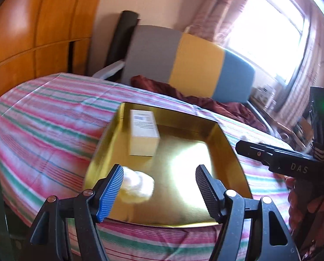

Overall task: Organize objects
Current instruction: 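Move both tools back over the table toward the purple snack packets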

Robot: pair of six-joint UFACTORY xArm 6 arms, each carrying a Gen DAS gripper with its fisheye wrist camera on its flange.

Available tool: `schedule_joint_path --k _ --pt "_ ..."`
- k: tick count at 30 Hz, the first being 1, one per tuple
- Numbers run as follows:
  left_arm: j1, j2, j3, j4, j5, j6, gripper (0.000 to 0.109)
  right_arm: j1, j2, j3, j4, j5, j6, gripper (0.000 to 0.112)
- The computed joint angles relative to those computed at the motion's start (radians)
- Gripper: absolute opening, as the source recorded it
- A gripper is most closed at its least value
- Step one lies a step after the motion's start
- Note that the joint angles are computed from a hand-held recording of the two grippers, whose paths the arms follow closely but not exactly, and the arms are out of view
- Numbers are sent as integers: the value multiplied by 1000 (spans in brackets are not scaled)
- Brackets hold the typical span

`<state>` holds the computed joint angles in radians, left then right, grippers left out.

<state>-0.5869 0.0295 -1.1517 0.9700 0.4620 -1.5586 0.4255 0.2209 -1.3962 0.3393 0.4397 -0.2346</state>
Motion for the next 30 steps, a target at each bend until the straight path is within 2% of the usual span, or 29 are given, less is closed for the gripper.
schedule_joint_path --k 6,11,15,18,21,23,30 --pt "-30 40 -32 -17 -98 102 70 -70 -119 172 -215 -101 113 86" --pt "-58 80 -60 -88 -149 203 70 -161 -202 284 -330 -108 191 86" --pt "-81 116 -90 -124 -163 260 70 -257 -258 365 -527 -111 321 86" --pt "-102 154 -126 -194 -170 340 70 -328 -284 399 -577 -92 369 86" --pt "-125 210 -179 -371 -201 522 70 -401 -303 432 -606 -90 404 86" --pt "-150 255 -235 -477 -189 649 70 -441 -307 443 -652 -89 459 86" --pt "-210 345 -361 -610 -174 795 70 -575 -300 435 -690 -40 645 89"
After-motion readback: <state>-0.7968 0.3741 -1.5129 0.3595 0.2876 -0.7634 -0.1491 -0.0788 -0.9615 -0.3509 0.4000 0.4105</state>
